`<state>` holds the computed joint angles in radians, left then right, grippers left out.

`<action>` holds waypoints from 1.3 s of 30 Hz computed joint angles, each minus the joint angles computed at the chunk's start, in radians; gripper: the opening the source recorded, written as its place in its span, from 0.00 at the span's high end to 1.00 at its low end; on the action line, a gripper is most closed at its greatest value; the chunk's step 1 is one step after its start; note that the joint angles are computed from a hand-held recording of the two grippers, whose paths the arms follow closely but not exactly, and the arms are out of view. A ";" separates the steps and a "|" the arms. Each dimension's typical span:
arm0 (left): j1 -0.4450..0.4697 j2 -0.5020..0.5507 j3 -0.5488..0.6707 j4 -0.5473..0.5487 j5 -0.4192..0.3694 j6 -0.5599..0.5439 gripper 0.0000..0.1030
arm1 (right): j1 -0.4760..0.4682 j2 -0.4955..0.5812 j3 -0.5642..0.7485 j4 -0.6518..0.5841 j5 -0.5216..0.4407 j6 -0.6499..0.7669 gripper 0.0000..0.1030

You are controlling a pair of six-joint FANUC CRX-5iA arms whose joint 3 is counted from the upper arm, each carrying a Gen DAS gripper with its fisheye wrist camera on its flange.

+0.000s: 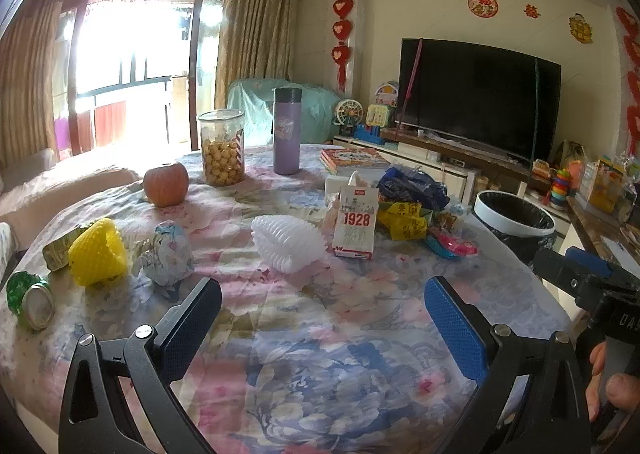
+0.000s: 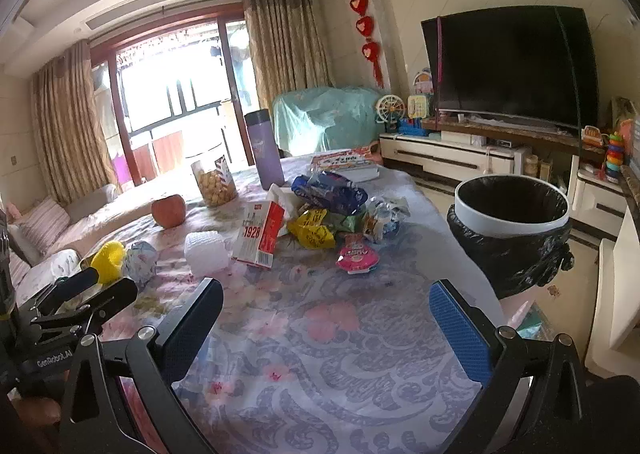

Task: Collect trash
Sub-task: 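Grasp the white foam fruit net with the left tool while the right grasps the pink AD drink bottle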

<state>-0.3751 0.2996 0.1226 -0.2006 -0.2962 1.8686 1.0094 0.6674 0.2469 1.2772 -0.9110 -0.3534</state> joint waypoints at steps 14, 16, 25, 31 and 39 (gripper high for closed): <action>0.023 0.087 0.101 0.046 -0.103 -0.012 0.01 | -0.034 0.011 0.034 -0.102 0.075 0.064 0.00; 0.029 0.117 0.138 0.072 -0.129 -0.032 0.01 | -0.042 0.020 0.051 -0.124 0.078 0.087 0.00; 0.052 0.274 0.343 0.170 -0.254 -0.096 0.08 | -0.079 0.077 0.160 -0.290 0.085 0.248 0.03; 0.065 0.374 0.482 0.210 -0.333 -0.117 0.13 | -0.117 0.119 0.257 -0.448 0.095 0.381 0.16; 0.089 0.518 0.691 0.301 -0.469 -0.156 0.43 | -0.151 0.192 0.420 -0.633 0.062 0.584 0.30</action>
<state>-0.2864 0.8178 0.8134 0.1006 -0.7647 1.7124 0.8589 0.8594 0.6665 0.6440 -0.8494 0.2302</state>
